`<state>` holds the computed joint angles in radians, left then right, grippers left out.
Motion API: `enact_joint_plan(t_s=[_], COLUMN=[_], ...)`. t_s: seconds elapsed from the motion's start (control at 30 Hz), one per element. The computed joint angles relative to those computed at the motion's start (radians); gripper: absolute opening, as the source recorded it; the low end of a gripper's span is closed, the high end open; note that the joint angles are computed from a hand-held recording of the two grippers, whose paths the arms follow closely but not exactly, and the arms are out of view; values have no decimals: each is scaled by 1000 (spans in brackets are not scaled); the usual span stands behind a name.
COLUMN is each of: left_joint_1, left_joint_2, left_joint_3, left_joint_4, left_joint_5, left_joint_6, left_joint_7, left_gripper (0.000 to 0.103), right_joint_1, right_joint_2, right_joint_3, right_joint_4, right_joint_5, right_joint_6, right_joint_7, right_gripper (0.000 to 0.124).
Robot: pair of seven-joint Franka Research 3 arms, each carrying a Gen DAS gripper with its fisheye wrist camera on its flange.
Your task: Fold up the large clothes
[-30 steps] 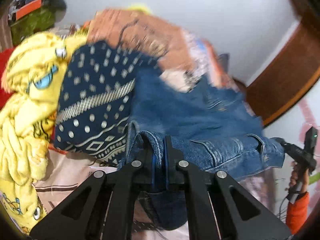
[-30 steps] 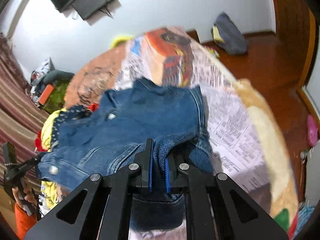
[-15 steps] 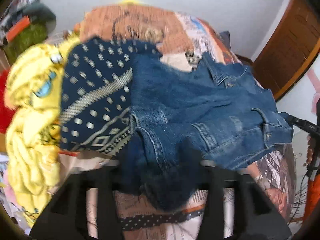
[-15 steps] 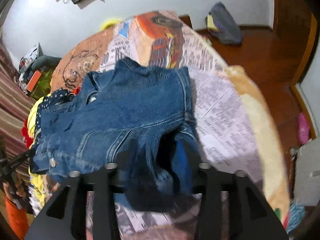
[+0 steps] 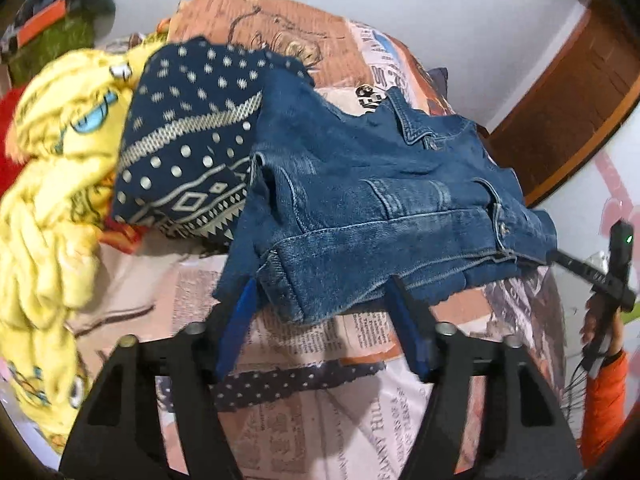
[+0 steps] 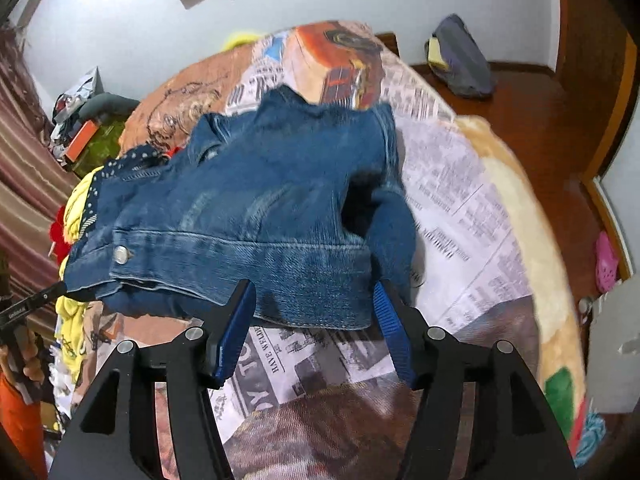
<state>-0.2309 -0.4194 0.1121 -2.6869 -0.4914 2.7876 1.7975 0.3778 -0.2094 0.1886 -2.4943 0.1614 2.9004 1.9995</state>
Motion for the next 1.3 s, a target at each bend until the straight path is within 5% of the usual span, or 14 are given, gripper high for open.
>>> enact_joint_plan(t_s=[0.2, 0.33, 0.5, 0.83, 1.07, 1.3], left_joint_1=[22, 9, -35, -103, -133, -81], left_joint_2=[35, -1, -47, -30, 63, 267], left_joint_3=[-27, -15, 12, 58, 79, 67], left_joint_4=[2, -12, -18, 66, 195, 401], left_joint_5=[34, 38, 51, 30, -64, -224], left_joint_6=[45, 54, 75, 97, 104, 102], left_joint_7=[-53, -42, -36, 8, 98, 155], left_gripper=[28, 16, 13, 11, 8, 8], right_joint_1=[4, -13, -16, -90, -75, -66], right_joint_2=[53, 34, -8, -6, 58, 205], right_joint_3=[-12, 6, 14, 72, 38, -23], right_joint_4=[28, 27, 4, 54, 145, 324], right_joint_5=[9, -64, -86, -216, -209, -244], right_joint_6=[6, -14, 8, 82, 109, 105], right_joint_7=[1, 21, 16, 103, 67, 70], right_gripper=[55, 31, 14, 11, 9, 7])
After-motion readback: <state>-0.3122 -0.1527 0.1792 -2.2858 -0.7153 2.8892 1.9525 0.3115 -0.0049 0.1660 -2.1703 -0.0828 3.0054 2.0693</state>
